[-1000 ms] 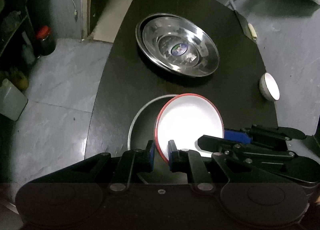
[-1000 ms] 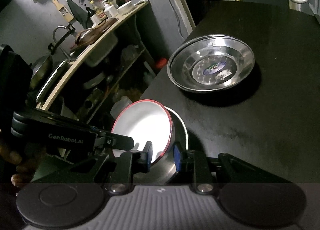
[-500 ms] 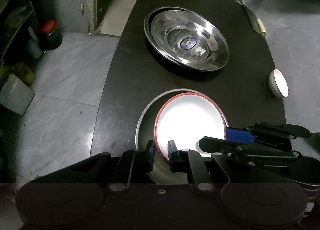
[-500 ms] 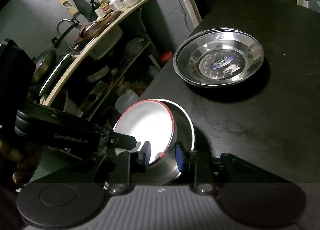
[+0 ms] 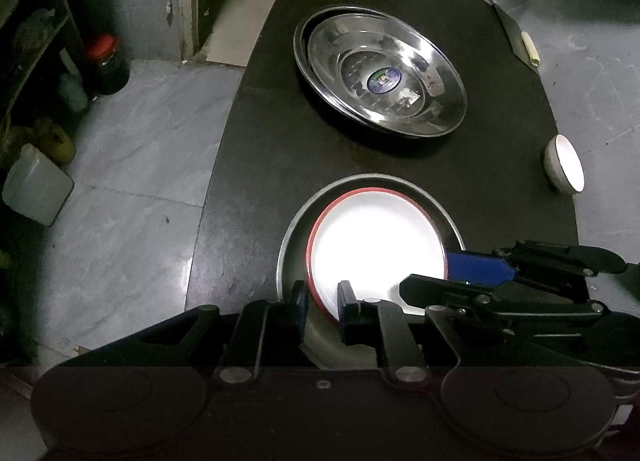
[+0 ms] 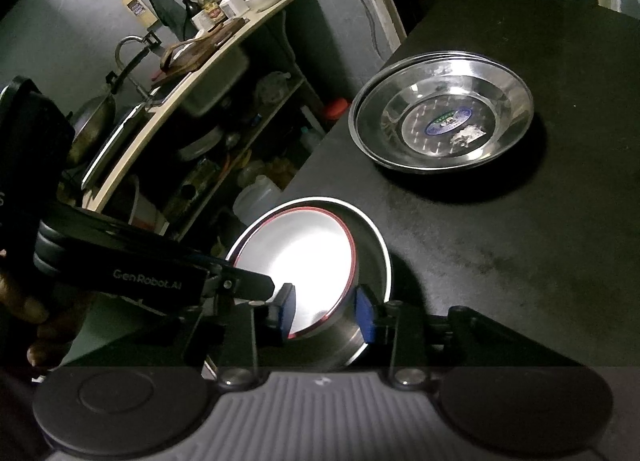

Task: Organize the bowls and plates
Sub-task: 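Lower the white bowl into the steel mixing bowl, then open both grippers and lift them off the white bowl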

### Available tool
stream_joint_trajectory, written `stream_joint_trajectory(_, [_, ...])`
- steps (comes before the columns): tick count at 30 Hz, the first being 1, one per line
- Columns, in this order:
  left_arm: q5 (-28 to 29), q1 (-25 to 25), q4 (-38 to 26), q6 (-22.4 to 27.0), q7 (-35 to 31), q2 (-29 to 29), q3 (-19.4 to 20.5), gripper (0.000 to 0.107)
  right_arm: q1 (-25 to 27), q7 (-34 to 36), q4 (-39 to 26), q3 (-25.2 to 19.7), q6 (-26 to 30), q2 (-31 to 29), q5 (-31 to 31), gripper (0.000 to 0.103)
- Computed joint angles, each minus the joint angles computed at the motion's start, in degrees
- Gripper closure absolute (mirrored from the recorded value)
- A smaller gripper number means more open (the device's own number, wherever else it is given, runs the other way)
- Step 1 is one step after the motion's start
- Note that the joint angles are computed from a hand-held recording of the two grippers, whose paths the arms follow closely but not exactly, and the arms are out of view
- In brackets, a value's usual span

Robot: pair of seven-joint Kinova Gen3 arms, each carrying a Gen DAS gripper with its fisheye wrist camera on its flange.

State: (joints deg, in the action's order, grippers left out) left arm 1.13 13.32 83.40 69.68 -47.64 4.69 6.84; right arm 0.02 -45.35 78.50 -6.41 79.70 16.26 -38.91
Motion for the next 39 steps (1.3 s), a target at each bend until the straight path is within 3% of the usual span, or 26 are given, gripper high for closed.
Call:
stream_joint_trajectory(13, [-2.22, 0.80, -2.75, 2.61, -1.26, 0.58, 0.17, 0.083, 2.03, 1.46, 1.05, 0.47, -0.34, -0.52, -2.78, 0.061])
stream_joint_trajectory(16, [-4.35, 1.55, -3.39, 2.32, -0.98, -0.02, 0.49, 0.074, 3.12, 2.35, 1.80, 0.78, -0.82, -1.17, -4.55, 0.057])
stream_joint_trajectory(18, [-6.46, 2.33, -3.91, 1.88, -1.04, -0.25, 0.92, 0.063, 3.40, 2.50, 2.59, 1.08, -2.06, -2.06, -5.33, 0.043])
stream_joint_trajectory(19, [-7.52, 2.74, -4.16, 1.63, -1.06, -0.29, 1.12, 0.060, 3.36, 2.38, 3.18, 1.34, -3.22, -2.72, -5.28, 0.041])
stream_joint_trajectory(24, [-12.73, 4.70, -4.83, -0.82, -0.70, -0.22, 1.87, 0.024, 4.53, 0.71, 5.55, 2.92, -7.20, -4.39, -6.73, 0.032])
stream_joint_trajectory(26, [-14.51, 5.42, -5.53, -1.24, -0.53, 0.41, 1.97, 0.016, 5.00, -0.29, 6.66, 3.53, -9.19, -4.88, -6.94, 0.030])
stream_joint_trajectory(32, [-14.49, 6.20, -9.05, -1.85, -4.18, 3.62, 1.46, 0.006, 6.40, -5.52, 11.88, 5.37, -18.45, -6.63, -8.10, 0.016])
stream_joint_trajectory(35, [-13.19, 6.33, -11.20, -2.13, -7.21, 5.66, 1.18, 0.006, 6.85, -10.80, 13.33, 6.18, -21.96, -6.49, -7.55, 0.014])
stream_joint_trajectory(39, [-9.90, 6.05, -13.70, -3.45, -11.55, 8.32, 0.82, 0.006, 8.70, -14.98, 15.67, 6.64, -24.59, -6.29, -8.34, 0.000])
